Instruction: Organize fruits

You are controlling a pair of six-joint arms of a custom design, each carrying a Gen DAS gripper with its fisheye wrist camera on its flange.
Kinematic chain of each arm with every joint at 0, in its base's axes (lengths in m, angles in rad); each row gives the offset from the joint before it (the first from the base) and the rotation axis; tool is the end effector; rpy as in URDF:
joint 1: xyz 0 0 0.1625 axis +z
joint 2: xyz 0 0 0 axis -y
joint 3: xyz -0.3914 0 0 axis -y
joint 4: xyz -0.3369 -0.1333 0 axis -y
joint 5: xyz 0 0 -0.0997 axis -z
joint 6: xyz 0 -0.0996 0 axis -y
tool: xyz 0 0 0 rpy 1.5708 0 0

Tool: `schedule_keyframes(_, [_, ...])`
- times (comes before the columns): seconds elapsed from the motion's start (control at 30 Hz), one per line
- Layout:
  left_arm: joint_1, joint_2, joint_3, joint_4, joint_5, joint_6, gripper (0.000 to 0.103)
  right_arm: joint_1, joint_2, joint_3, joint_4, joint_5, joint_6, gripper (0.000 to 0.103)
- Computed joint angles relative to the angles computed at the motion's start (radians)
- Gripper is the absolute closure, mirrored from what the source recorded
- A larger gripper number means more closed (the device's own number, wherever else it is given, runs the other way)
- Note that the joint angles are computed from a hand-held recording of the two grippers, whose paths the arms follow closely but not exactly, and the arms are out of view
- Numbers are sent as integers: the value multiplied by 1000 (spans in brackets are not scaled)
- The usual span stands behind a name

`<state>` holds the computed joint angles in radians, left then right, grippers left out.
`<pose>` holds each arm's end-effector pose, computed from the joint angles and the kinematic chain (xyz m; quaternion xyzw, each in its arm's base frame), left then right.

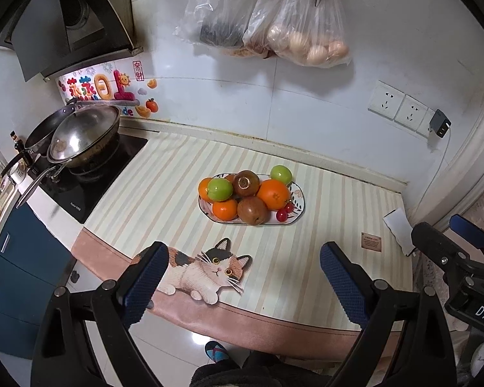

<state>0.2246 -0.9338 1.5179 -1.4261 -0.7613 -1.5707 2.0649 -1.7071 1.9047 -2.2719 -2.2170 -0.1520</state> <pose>-0.4831 -0.3211 0.1737 0.0433 0.8692 -0.3289 0.3668 0.2556 -0.3199 0.4626 0.2165 -0.8960 0.2851 0.2628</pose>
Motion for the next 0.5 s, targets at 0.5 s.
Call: schedule_keyframes(0.5, [28,20,-8,72,44,-48,1,-73,28,42,-133,-3,-57,0])
